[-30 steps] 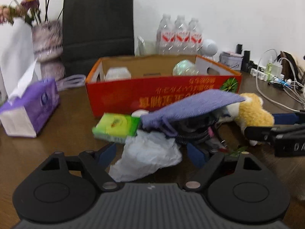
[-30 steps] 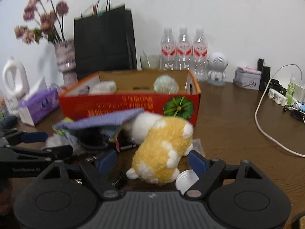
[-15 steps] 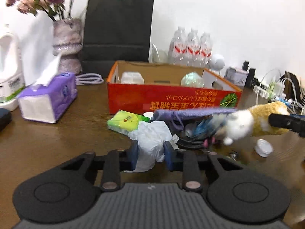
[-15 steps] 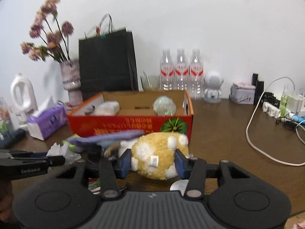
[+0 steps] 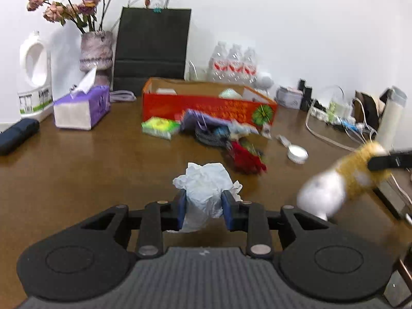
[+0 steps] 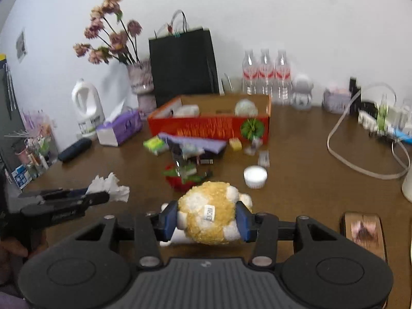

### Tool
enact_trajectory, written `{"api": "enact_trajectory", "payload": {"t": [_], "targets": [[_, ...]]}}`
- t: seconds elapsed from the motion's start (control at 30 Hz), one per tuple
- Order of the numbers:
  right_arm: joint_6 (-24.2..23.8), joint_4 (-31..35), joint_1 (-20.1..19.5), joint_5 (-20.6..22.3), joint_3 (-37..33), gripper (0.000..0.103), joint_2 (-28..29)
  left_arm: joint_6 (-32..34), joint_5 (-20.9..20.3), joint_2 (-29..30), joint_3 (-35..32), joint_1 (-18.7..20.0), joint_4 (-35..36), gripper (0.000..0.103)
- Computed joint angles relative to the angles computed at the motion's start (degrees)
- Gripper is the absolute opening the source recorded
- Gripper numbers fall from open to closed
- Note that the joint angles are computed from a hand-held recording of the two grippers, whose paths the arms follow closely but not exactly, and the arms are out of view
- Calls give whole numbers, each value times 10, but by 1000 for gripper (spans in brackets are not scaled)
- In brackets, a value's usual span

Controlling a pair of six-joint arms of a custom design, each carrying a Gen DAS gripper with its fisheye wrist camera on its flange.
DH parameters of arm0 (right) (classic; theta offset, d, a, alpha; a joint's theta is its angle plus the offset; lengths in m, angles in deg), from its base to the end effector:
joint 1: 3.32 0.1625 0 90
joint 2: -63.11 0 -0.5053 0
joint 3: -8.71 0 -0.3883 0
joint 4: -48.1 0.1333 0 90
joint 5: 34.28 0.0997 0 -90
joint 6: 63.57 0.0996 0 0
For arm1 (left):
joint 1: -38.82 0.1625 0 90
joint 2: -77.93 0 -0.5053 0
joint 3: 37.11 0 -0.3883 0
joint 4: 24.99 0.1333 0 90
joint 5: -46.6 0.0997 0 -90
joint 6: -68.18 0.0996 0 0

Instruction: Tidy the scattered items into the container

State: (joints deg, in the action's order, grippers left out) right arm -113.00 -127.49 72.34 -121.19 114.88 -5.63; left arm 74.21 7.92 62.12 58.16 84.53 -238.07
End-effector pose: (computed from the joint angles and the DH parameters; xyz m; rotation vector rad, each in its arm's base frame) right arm -0.0222 -0.6468 0.4053 0.8007 -2.4303 1.0074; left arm -0.3184 -0.6286 -0.0579 0.5664 2.2255 -1.2077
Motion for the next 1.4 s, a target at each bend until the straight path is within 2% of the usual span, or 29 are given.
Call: {"api": "enact_trajectory", "payload": {"t": [0.07, 0.1, 0.13, 0.27, 0.33, 0.4, 0.43, 0.47, 0.5, 0.57, 0.67, 0.7, 0.73, 0.77, 0.8, 0.83, 0.87, 0.9, 1.0, 1.03, 1.1, 1.13, 1.17, 1.2, 1.33, 1.4], "targets": [[19, 3, 4, -4, -15, 48, 12, 1, 7, 7, -6, 2, 9, 49], [27, -3, 6, -3, -23, 48, 22, 3, 10, 10, -13, 4, 13, 51], [32, -12, 10, -6, -36, 49, 37, 7, 7, 11, -19, 7, 19, 53], [47, -66, 30, -39, -104, 50, 116, 31, 0, 16, -45, 19, 41, 73], [61, -63, 31, -30, -139, 54, 145, 39, -7, 18, -55, 25, 48, 75], [71, -55, 30, -23, -167, 57, 167, 29, -17, 16, -63, 33, 77, 70], [76, -50, 30, -24, -179, 63, 177, 19, -19, 14, -67, 36, 96, 65], [84, -45, 30, -27, -188, 69, 184, 15, -21, 14, -67, 38, 101, 57], [91, -42, 27, -20, -190, 70, 187, 14, -24, 14, -67, 39, 99, 48], [99, -44, 20, 0, -185, 72, 189, 18, -28, 14, -67, 40, 96, 41], [102, -87, 15, -3, -159, 85, 188, 14, -27, 13, -65, 40, 92, 41], [103, -103, 12, -2, -147, 85, 186, 10, -27, 12, -64, 40, 91, 39], [104, -117, 7, 9, -133, 84, 181, 7, -27, 11, -61, 39, 91, 27], [106, -126, 2, 26, -123, 79, 175, 3, -28, 9, -58, 39, 92, 23], [107, -135, -4, 44, -111, 68, 168, 1, -29, 7, -56, 38, 93, 18], [109, -137, -5, 46, -106, 23, 163, 4, -32, 6, -54, 37, 91, 17], [117, -139, -3, 34, -104, 5, 159, 10, -34, 6, -53, 35, 84, 16], [124, -142, -2, 32, -101, 1, 155, 18, -36, 7, -52, 32, 71, 16], [124, -151, 0, 38, -94, 0, 142, 39, -44, 8, -50, 23, 40, 16], [116, -146, 2, 34, -93, 7, 136, 45, -41, 9, -50, 21, 35, 17], [104, -129, -4, 45, -78, 26, 117, 50, -34, 10, -45, 16, 27, 17], [86, -107, -12, 66, -66, 55, 101, 47, -33, 8, -39, 15, 25, 17], [65, -93, -18, 79, -51, 80, 87, 43, -31, 7, -34, 14, 23, 17], [43, -103, -21, 78, -26, 86, 73, 39, -27, 7, -30, 13, 21, 18], [-19, -189, -27, 53, 66, 87, 56, 22, -19, 12, -23, 11, 17, 18], [-55, -251, -20, 19, 86, 85, 81, 14, -18, 14, -19, 10, 17, 18]]}}
